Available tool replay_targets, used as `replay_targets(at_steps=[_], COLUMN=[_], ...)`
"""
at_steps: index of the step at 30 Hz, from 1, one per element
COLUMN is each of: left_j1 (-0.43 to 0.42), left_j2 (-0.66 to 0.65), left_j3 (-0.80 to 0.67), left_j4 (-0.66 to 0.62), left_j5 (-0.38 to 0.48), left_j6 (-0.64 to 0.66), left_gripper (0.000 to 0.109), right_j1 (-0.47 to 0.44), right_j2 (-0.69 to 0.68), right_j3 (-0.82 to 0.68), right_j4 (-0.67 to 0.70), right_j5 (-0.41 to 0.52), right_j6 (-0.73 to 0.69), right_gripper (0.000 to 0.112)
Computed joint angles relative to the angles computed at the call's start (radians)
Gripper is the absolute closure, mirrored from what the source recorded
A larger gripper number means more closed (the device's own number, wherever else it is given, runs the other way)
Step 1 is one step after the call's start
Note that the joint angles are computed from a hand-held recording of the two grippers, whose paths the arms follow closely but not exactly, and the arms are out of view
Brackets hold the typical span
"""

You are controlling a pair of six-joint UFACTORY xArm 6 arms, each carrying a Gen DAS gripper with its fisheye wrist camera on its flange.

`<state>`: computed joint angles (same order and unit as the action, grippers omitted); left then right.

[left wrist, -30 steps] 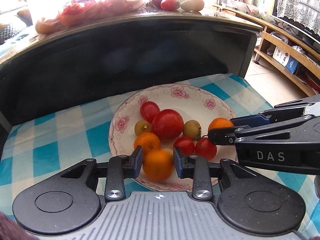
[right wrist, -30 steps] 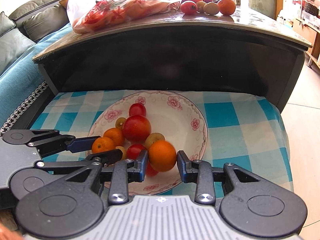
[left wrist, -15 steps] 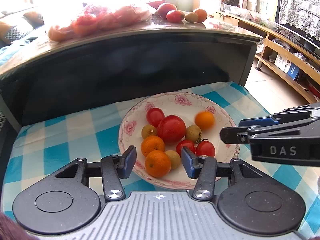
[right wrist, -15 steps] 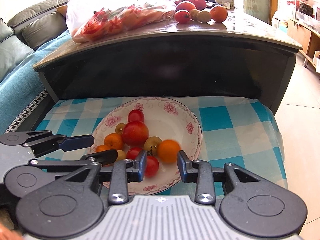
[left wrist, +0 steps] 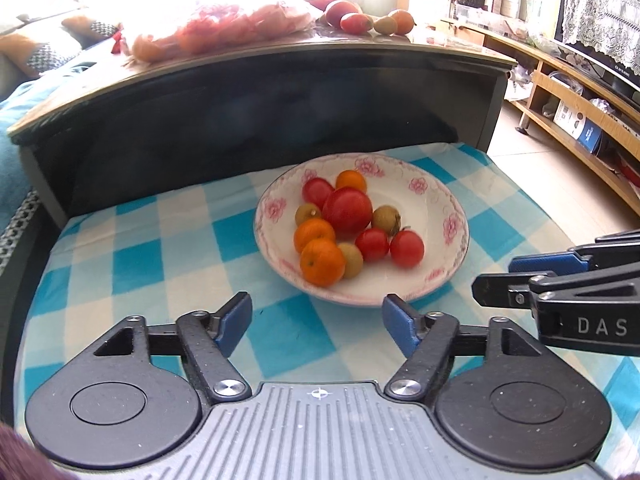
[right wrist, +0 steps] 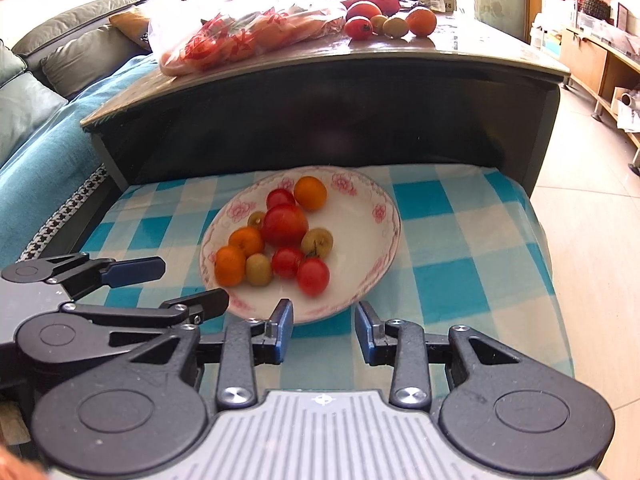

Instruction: Organize fruits

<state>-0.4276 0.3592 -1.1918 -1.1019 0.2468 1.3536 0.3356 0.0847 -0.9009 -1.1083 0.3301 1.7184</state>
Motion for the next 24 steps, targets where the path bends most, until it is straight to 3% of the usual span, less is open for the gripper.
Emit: replay_targets(at_steps=[2,15,18,24], left_j1=[0.002,0.015,0.012,-0.005], left_j2=[-0.026,-0.174,-0.2,-0.245], left_j3=[0.032,0.209,0.237,0.275], left_j4=[-0.029,-0.122,-0.181,-0.334], left_j5=[-0.013,-0.029,-0.046,-0.093], left_j6=[0.024,0.113,0.168,0.325], left_gripper=[0.023,0.02,0.01,0.006], right_j1=[0.02,0.155,0.184,0.225], right_j2=[-0.013,-0.107,-0.13,-0.17], right_j3=[0.014,0.095,0.113,0.138], right_j4=[0.007,0.012,0.014,-0.005], right_j5=[0.014,0.095,0.121,0.164], right_j6=[0.012,0.114,0.145,0.198], right_gripper=[0.076,0.07,0.069,0.067])
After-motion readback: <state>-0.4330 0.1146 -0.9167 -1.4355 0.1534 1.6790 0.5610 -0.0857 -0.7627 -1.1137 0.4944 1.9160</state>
